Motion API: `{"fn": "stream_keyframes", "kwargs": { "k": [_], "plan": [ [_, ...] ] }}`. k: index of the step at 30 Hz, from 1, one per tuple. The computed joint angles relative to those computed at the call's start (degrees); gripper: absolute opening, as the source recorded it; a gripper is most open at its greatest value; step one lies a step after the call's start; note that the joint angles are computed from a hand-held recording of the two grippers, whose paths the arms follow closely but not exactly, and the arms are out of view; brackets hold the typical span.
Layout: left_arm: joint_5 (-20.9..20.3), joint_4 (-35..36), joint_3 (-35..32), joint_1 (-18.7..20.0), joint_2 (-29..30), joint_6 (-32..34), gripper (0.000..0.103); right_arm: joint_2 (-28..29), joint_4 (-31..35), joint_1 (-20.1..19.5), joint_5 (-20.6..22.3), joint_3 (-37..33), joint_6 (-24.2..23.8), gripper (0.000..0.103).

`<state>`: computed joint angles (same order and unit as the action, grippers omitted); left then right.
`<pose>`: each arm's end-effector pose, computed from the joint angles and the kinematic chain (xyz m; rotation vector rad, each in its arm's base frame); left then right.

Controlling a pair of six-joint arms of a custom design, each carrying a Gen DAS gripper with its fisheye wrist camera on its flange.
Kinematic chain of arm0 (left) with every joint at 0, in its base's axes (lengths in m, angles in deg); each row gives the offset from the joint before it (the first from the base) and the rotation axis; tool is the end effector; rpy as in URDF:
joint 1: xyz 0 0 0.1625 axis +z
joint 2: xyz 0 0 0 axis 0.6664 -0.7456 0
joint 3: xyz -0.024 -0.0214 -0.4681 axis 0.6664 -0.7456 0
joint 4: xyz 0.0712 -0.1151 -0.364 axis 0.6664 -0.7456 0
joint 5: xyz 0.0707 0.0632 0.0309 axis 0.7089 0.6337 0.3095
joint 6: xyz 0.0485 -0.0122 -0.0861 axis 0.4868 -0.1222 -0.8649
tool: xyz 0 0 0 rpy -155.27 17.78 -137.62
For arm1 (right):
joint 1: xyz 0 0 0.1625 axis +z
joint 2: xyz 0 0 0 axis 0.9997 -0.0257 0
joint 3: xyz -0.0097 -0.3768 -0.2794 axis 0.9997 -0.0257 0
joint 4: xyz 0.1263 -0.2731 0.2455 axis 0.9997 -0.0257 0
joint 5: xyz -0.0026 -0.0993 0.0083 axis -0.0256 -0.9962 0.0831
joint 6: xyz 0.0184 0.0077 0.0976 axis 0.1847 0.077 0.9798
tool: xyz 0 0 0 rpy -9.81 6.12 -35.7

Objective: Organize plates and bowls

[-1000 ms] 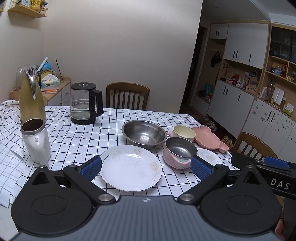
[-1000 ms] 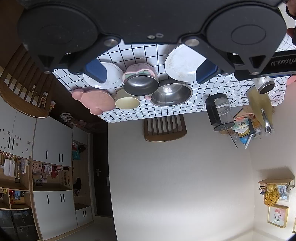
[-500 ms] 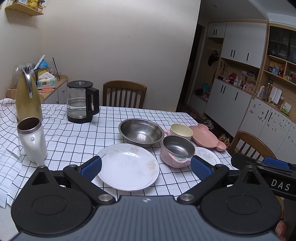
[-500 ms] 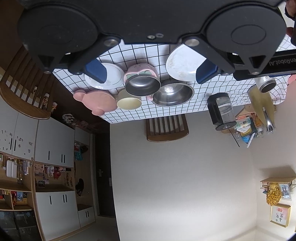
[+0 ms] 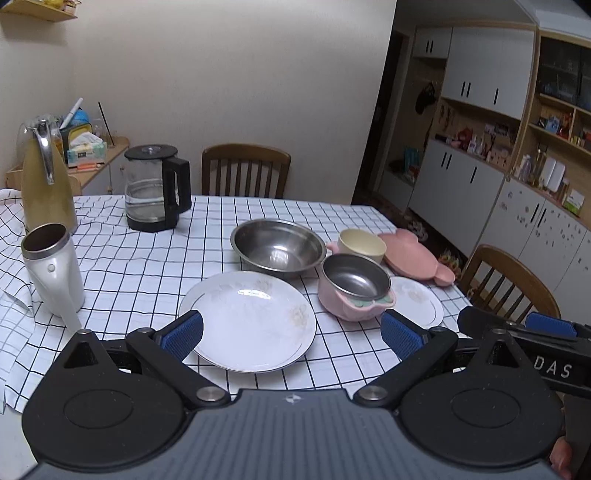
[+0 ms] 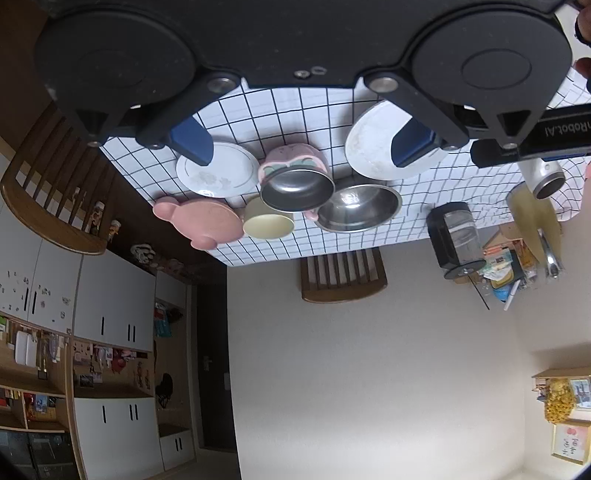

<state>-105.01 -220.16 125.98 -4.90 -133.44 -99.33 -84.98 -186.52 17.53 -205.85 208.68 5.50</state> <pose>-0.2791 -0.4720 0.1439 0.6068 2.3473 -1.1341 0.2035 -0.4389 0.2144 0.3524 -2.1039 1.3172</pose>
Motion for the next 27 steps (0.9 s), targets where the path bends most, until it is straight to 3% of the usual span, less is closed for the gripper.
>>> {"fn": "stream_keyframes", "kwargs": {
  "k": [8,17,27],
  "plan": [
    [-2.6,3.5,-4.1,2.5,1.6,-0.6,0.103,-0.8,4.0,-2.2,0.8,-2.0,0.5,0.103],
    [-2.3,11.5,-10.4,7.4,3.4,-4.1,0.103,-1.7,17.5,-5.9,6.1,-7.0,2.5,0.103],
    [3.0,17.3,-20.7,15.2,8.3,2.6,0.103,3.1,34.0,-8.9,9.0,-16.3,4.4,0.095]
  ]
}}
